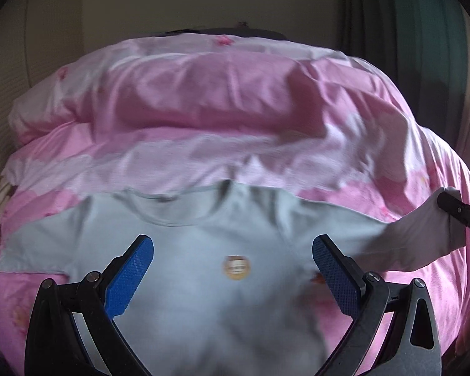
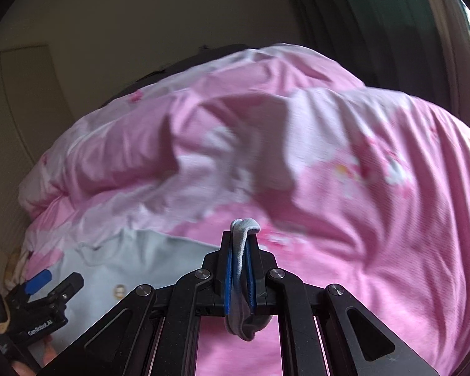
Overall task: Fold small clothes
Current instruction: 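Carry the cuff across the shirt body with the right gripper and release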
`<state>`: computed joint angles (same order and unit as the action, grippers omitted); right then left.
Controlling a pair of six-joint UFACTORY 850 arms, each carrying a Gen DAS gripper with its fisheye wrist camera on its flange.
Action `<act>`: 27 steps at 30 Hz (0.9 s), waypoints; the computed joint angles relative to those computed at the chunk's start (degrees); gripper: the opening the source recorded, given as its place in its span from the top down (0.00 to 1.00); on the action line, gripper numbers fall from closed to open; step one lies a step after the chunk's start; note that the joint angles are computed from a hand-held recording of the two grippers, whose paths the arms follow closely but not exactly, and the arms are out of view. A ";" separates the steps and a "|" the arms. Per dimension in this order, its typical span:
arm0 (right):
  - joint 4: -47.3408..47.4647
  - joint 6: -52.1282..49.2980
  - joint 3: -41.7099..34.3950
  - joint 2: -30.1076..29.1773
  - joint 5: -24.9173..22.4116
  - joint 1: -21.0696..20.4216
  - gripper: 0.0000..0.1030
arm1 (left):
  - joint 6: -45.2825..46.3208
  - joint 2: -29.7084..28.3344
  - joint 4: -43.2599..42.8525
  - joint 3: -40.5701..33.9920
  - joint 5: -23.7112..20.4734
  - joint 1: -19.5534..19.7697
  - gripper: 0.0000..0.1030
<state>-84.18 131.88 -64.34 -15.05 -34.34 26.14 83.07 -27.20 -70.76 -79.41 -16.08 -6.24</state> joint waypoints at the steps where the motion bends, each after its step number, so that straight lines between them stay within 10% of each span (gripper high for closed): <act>1: 0.72 -1.38 -2.05 -1.29 -0.02 0.47 0.91 | -0.56 -0.16 0.54 -0.45 -0.35 0.76 0.00; 27: 38.35 -53.54 -67.05 -46.84 -5.76 6.45 0.91 | -16.69 -14.12 18.12 -18.63 -7.08 15.91 0.00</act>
<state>-45.83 78.34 -131.39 -61.90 -40.10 32.59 66.38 -41.32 -52.64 -98.03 -23.16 9.67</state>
